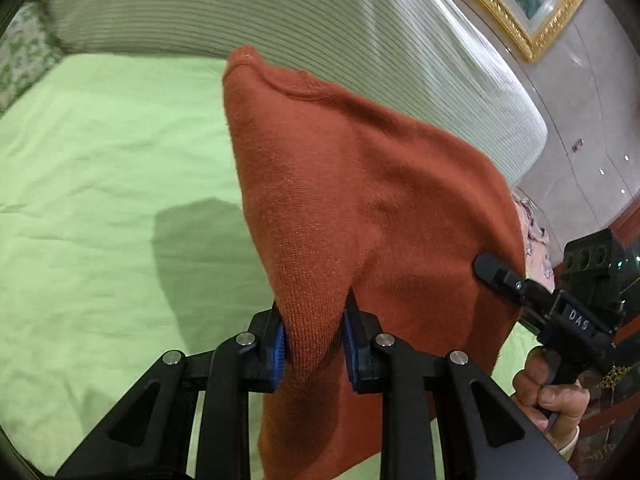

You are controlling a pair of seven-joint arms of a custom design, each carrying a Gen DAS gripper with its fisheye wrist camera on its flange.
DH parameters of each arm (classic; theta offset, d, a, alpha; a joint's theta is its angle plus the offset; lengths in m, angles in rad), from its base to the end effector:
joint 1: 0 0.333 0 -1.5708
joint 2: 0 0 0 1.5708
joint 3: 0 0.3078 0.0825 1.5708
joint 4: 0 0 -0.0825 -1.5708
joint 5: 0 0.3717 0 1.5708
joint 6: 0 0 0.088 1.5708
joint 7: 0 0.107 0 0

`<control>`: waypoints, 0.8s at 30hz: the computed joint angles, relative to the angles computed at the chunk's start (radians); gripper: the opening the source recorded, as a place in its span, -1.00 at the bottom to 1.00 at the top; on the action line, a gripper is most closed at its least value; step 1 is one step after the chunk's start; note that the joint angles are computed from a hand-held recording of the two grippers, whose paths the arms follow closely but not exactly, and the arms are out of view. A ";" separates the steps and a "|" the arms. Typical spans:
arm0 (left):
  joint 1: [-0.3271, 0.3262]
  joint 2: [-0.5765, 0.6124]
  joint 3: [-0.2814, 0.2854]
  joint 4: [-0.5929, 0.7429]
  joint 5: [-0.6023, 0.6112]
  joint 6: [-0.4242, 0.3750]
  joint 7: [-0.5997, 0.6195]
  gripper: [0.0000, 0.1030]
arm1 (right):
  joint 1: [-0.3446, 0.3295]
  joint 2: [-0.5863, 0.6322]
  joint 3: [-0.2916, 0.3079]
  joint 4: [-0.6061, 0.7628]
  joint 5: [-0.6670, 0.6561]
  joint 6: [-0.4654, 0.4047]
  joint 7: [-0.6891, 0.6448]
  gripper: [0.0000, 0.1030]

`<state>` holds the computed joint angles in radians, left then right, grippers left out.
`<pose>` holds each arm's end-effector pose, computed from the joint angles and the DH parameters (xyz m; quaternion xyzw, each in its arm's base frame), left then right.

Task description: Fold small clothes

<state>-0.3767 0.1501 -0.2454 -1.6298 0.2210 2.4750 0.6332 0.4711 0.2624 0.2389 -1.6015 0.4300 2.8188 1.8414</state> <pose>0.5291 -0.3659 0.6054 -0.7273 0.5902 -0.3411 0.0791 0.5383 0.4076 0.5892 -0.6377 0.6007 0.0404 0.4805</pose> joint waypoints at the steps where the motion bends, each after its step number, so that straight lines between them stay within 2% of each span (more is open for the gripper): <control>1: 0.002 -0.024 0.002 -0.021 0.002 -0.005 -0.002 -0.55 | 0.000 0.006 0.010 0.006 0.012 0.003 -0.009 -0.51; 5: 0.023 -0.095 0.015 -0.082 0.035 -0.041 -0.006 -0.55 | 0.024 0.068 0.037 0.068 0.036 0.020 -0.021 -0.51; 7: 0.066 -0.136 0.020 -0.140 -0.012 -0.034 0.050 -0.55 | 0.041 0.111 0.033 0.109 0.018 0.019 0.004 -0.52; 13: 0.097 0.012 0.030 -0.029 -0.036 -0.056 0.090 -0.55 | 0.098 0.245 -0.015 0.244 -0.093 -0.036 0.119 -0.52; 14: 0.096 0.037 0.035 -0.010 -0.029 -0.059 0.090 -0.55 | 0.117 0.269 -0.040 0.273 -0.132 -0.052 0.151 -0.52; 19: 0.105 0.030 0.044 -0.073 -0.044 0.001 0.116 -0.55 | 0.124 0.311 -0.075 0.326 -0.224 -0.109 0.225 -0.53; 22: 0.117 0.027 0.044 -0.106 -0.070 0.040 0.149 -0.42 | 0.106 0.324 -0.067 0.331 -0.239 -0.129 0.224 -0.53; 24: 0.099 0.050 0.067 -0.099 -0.065 0.048 0.154 -0.16 | 0.094 0.327 -0.063 0.321 -0.235 -0.138 0.231 -0.50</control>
<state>-0.2782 0.2006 -0.1786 -1.7288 0.1559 2.5235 0.7870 0.5648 0.5896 0.1760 -1.2802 0.1952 2.6809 2.0720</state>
